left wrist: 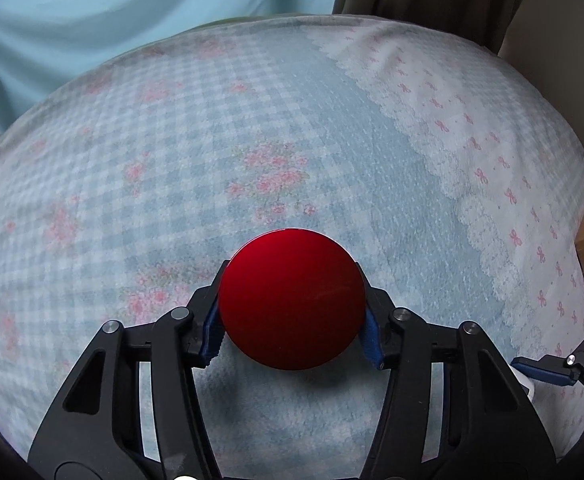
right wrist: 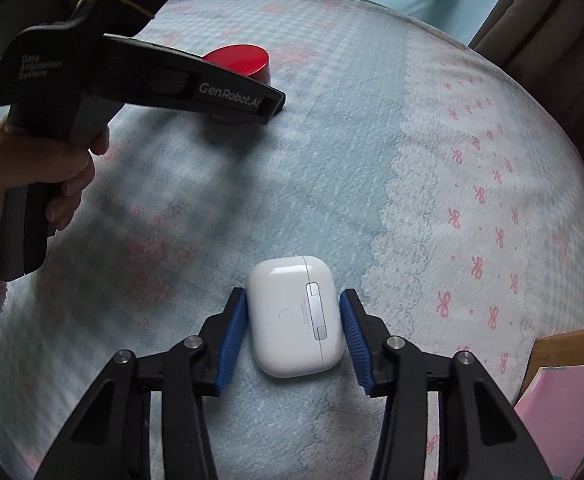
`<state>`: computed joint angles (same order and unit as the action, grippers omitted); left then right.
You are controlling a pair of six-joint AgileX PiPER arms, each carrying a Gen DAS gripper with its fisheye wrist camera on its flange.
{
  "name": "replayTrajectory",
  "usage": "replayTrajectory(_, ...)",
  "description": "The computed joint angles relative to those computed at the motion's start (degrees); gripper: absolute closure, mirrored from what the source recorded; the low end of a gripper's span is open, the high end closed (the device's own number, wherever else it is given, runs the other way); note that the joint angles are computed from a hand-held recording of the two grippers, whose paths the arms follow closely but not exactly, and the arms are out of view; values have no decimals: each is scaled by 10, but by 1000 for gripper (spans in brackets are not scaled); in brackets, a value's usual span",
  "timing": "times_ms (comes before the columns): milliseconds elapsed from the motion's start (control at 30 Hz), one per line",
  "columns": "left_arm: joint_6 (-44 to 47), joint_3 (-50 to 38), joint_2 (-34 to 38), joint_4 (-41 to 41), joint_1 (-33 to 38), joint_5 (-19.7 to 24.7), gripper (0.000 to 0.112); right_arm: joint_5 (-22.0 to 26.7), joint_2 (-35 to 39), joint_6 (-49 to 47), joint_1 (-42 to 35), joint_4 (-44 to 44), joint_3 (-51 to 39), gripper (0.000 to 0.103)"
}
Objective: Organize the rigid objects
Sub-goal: 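Grasp the red-capped jar with left tool while right tool grasps white earbud case, then carry the red-capped jar and earbud case together over the cardboard box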
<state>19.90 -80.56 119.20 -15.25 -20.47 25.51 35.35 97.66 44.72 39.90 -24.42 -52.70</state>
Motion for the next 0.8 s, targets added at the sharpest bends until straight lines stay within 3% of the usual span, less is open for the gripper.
replayTrajectory(433, 15, 48, -87, -37, -5, 27, 62, 38, -61, 77, 32, -10, 7, 60)
replayTrajectory(633, 25, 84, -194, -56, -1, 83, 62, 129, -151, 122, 66, 0, -8, 60)
replayTrajectory(800, -16, 50, -284, -29, -10, 189, 62, 254, -237, 146, 89, 24, -57, 60)
